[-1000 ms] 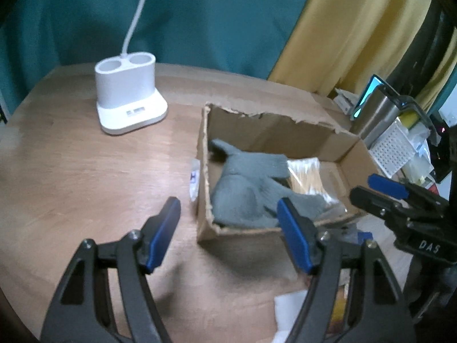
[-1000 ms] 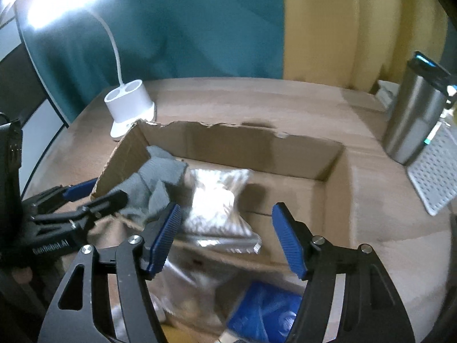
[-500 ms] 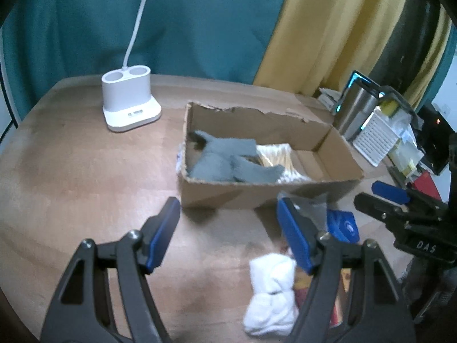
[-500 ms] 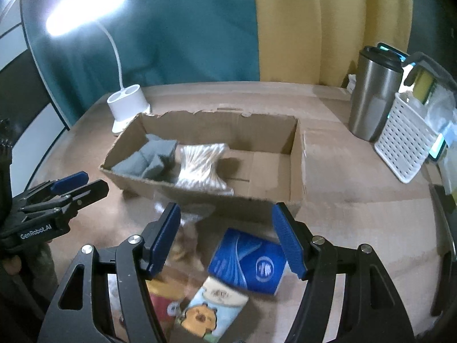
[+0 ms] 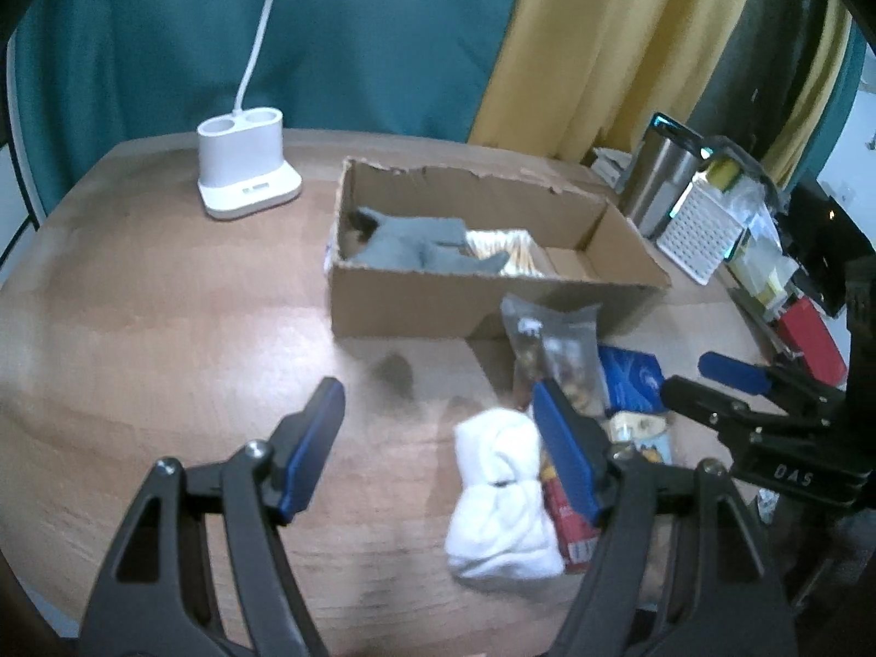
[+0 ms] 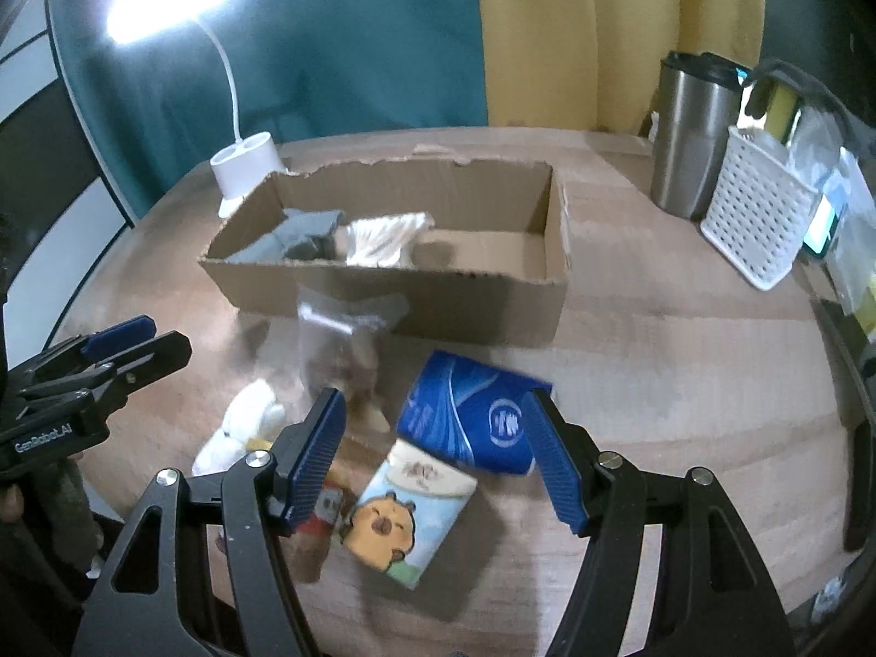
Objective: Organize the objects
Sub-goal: 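Grasp the white sock with the left gripper while the right grasps the capybara tissue pack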
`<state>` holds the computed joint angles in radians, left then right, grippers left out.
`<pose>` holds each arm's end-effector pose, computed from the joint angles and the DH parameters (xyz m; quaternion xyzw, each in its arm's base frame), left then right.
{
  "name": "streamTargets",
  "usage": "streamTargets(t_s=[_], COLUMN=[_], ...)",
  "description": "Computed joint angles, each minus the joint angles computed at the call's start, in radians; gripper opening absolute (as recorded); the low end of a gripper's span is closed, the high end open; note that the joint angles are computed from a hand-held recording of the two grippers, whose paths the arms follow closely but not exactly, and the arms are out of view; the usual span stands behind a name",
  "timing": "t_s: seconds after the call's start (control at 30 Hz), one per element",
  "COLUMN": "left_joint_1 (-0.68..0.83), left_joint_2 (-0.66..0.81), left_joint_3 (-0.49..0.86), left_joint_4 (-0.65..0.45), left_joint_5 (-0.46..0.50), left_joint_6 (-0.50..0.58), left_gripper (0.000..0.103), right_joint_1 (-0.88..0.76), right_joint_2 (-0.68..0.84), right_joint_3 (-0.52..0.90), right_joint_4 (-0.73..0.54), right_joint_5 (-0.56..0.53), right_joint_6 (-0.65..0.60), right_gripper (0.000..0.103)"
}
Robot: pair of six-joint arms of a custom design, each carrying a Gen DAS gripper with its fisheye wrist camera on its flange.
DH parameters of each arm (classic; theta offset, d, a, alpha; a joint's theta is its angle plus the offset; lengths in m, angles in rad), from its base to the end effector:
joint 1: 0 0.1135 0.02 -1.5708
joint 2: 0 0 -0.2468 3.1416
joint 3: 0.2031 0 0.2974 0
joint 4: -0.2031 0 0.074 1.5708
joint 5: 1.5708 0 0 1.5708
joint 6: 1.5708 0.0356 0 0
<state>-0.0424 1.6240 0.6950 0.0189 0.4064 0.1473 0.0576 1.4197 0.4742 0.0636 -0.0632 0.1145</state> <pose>0.3201 -0.0277 0.0783 0.1529 0.9161 -0.1740 0.3273 0.2710 0.0179 0.0719 0.0161 0.9407 0.0586 0.3337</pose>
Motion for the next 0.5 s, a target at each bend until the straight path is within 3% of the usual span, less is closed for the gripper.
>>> streamTargets(t_s=[0.5], left_joint_1=[-0.049], left_joint_2=[0.06], left_joint_3=[-0.031], left_joint_4=[-0.004], left_joint_5=[-0.042], left_joint_6=[0.029], left_gripper=[0.073], right_joint_1=[-0.002], right_joint_2=[0.068], right_joint_3=[-0.045], right_joint_4=[0.049], right_joint_5=[-0.013], right_joint_6=[0.004], right_gripper=[0.07])
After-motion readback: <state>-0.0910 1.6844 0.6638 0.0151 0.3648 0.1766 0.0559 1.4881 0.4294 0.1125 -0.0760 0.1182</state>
